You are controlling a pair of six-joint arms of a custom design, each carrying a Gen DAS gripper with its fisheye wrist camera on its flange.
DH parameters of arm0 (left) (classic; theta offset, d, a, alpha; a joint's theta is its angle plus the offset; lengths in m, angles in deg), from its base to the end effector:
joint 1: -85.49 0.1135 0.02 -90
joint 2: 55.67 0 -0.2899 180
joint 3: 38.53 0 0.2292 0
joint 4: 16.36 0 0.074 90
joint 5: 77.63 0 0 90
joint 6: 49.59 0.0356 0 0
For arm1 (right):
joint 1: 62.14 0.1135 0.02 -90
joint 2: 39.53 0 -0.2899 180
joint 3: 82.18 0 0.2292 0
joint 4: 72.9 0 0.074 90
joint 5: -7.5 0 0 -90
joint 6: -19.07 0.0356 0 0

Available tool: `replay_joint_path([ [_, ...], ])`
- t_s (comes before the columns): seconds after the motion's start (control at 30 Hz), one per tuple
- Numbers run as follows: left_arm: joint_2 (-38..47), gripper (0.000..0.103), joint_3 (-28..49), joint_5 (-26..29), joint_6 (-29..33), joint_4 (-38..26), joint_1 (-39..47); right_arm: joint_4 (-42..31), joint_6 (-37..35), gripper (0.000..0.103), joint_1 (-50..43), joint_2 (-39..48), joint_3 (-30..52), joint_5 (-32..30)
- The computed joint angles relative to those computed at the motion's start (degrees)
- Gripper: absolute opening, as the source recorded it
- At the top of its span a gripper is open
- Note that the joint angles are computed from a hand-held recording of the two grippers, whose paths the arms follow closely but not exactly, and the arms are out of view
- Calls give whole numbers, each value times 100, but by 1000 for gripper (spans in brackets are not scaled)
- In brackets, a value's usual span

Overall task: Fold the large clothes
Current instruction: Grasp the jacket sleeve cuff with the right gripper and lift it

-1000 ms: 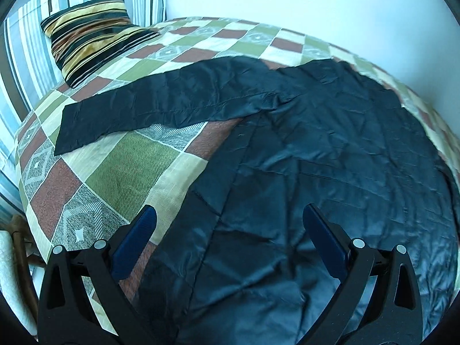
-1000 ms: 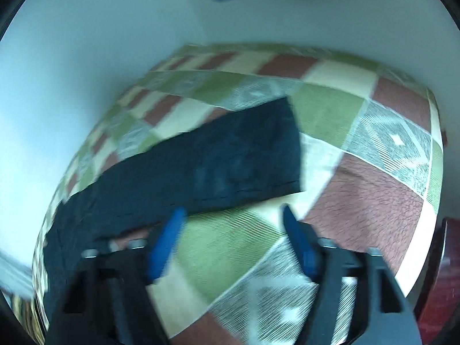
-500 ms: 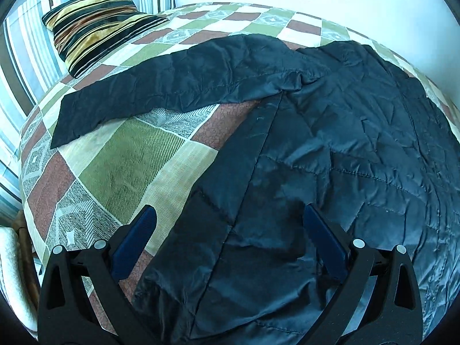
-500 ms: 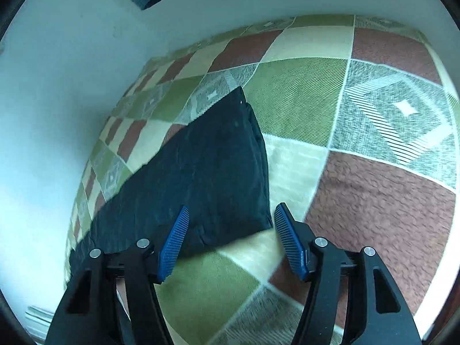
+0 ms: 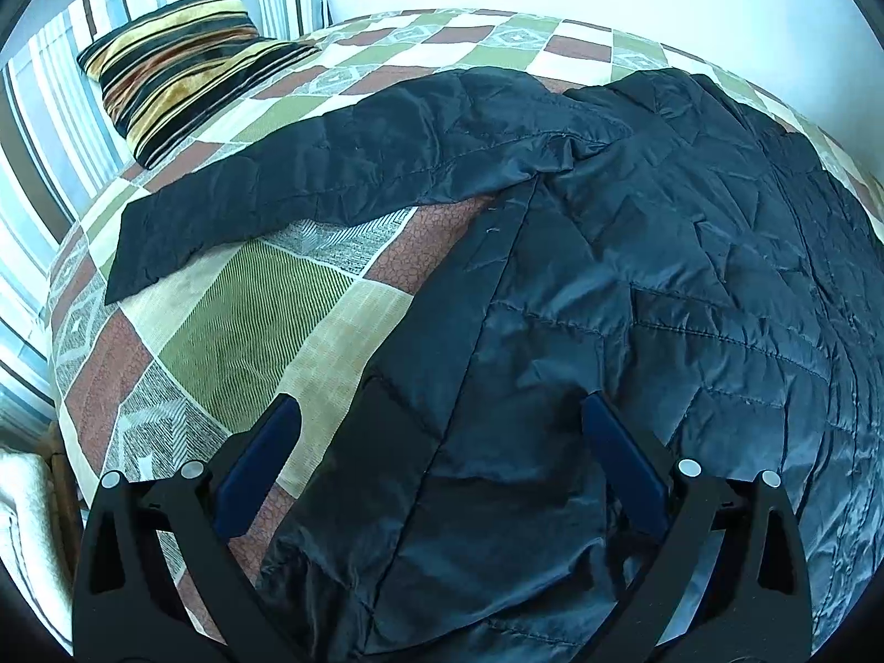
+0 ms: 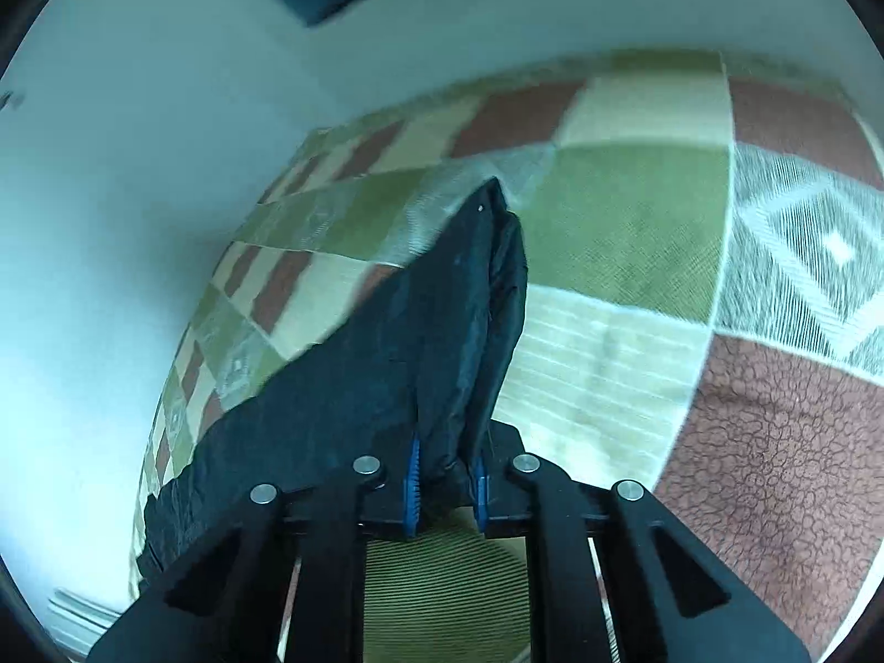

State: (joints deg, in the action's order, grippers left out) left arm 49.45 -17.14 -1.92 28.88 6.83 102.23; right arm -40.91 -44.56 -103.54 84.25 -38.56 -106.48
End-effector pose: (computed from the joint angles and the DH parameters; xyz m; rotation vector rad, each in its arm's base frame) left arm 0.1641 0.0585 0.0711 -0.7228 2.5171 0.3590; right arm 0.2282 -0.1819 0.0493 1.1482 2.0507 0.3761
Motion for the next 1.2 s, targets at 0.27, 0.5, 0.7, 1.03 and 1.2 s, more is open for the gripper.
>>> replay_joint_path([
  [0.27,-160,101,-88,26,205,-24,24,-213,-12,13,1507,-1753,-453,829],
  [0.5,-436,101,-205,211,501,65,398,-1013,258,12,3578,-2190,279,1643],
  [0.7,-293,101,-204,153,874,339,882,-1502,326,12,5089,-1801,1209,2210],
  [1.03,82,101,95,491,1424,530,1882,-2480,305,12,6772,-212,3584,2483],
  [1.2,314,101,175,599,1476,618,2024,-2994,273,12,7414,482,4597,2471],
])
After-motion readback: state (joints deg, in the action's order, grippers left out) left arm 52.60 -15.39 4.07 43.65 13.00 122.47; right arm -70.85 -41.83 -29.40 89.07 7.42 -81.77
